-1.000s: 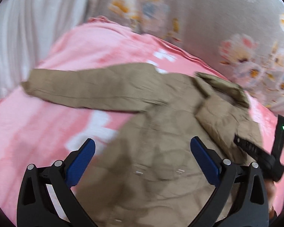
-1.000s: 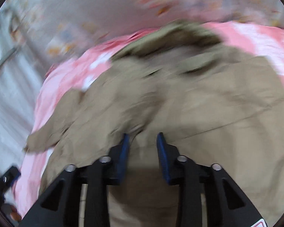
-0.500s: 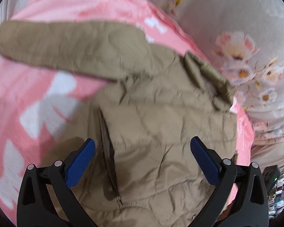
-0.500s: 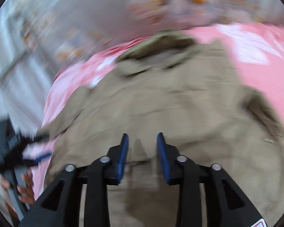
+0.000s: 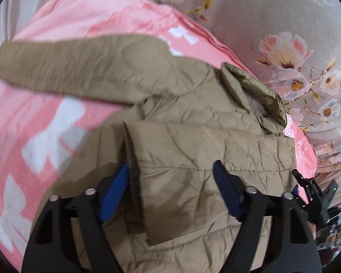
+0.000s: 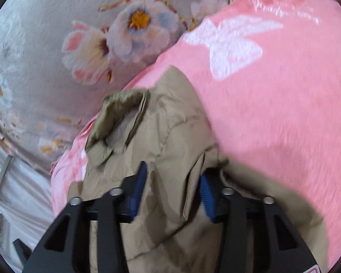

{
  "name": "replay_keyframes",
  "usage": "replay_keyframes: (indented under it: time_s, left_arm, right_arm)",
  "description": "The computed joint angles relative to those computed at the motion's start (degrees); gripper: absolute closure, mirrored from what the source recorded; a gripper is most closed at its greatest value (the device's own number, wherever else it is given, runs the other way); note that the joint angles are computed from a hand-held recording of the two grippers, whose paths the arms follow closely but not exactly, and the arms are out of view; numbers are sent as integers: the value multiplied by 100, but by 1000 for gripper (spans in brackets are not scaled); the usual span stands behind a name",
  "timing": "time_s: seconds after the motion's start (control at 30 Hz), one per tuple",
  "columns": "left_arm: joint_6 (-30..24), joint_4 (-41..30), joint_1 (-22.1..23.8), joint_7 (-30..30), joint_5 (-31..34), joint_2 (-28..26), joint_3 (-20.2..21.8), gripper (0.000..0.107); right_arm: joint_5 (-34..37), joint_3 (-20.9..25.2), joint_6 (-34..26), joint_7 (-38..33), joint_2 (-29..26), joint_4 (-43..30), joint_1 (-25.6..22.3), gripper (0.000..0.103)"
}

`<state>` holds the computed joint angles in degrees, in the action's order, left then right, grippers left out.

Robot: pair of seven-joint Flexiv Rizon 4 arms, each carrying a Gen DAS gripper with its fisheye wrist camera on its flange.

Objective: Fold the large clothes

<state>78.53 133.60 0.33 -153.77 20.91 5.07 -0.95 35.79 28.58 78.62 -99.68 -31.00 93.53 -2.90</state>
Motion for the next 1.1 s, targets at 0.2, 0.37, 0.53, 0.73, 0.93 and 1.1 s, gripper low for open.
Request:
replay_keyframes:
  time_s: [0.2,0.37,0.53,0.73,0.93,1.1]
  left_arm:
    - [-329,-1068,-315,735,35,-1072,139,73]
    - [-955,-1755,-802,420,681,-1551,564,73]
    - [-1390,-1713,-1027,293,1134,-1169,695,72]
    - [-2575,-1789,-963,-232,2168,-480,347,61]
    - [-1536,-1723,-785,538,1189,-657,41,61]
    - [-1770,-2126,-1056,548,1163,-1329,50,61]
  right_arm:
    - [-176,-44,518,410,-320,-280,-101,93]
    - [-1060,-821,247,1369,-436,-91,471,95]
    - [-1798,-1030,205,1674,-76,420,612,85]
    - [-2959,-1743,934,1928,773,1697,1125,81]
    - [-3261,-768,1014,1343,941,1816,709,92]
    - [-3878,-1280,1192,1522,798,2046,1597,93]
